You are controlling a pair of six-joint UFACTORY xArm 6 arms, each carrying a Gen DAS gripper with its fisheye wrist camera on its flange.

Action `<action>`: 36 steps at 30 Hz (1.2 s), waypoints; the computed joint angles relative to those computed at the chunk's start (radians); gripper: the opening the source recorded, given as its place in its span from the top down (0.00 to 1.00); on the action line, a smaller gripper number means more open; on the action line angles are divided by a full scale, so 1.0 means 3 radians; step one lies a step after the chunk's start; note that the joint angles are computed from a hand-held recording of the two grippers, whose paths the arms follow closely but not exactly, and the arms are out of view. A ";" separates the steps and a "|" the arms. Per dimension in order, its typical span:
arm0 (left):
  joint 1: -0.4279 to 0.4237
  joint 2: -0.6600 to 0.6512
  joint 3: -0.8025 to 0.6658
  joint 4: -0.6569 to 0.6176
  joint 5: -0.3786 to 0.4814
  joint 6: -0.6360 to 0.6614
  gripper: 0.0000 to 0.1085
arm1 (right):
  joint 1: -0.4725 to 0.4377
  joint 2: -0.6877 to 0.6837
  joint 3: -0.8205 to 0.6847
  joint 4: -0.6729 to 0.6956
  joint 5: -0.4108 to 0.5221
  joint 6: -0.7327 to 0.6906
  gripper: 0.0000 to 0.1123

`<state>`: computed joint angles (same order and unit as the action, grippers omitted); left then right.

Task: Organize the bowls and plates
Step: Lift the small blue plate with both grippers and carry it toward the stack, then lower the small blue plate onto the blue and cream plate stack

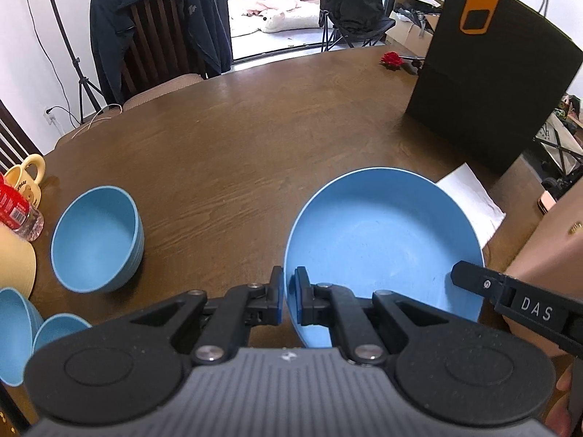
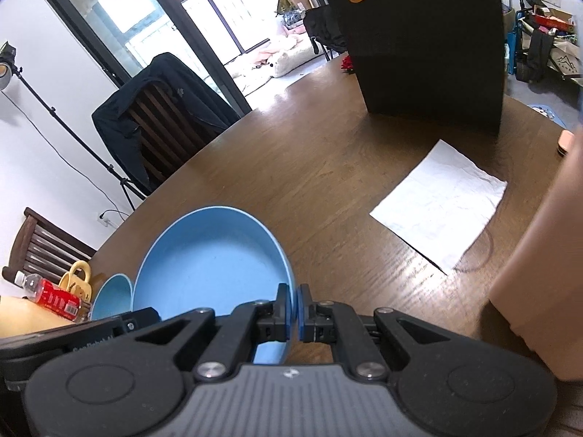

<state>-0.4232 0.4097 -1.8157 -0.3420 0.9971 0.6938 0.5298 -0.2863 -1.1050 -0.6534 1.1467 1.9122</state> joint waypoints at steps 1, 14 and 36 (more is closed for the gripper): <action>0.0006 -0.0050 0.0066 -0.0007 -0.0018 0.0016 0.94 | 0.0035 -0.0009 -0.0002 0.0000 0.0031 0.0017 0.97; 0.0013 -0.0698 0.0962 -0.0028 -0.0313 -0.0056 0.94 | 0.0308 -0.0288 0.0189 0.0058 0.0166 -0.0007 0.97; 0.0120 -0.1649 0.2183 0.0150 -0.0616 -0.0429 0.94 | 0.0692 -0.0639 0.0498 0.0251 0.0128 -0.0204 0.96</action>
<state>-0.3871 -0.0849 -1.1608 -0.2971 0.8124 0.5653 0.7373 -0.4781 -0.9557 -0.5781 1.1850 1.8509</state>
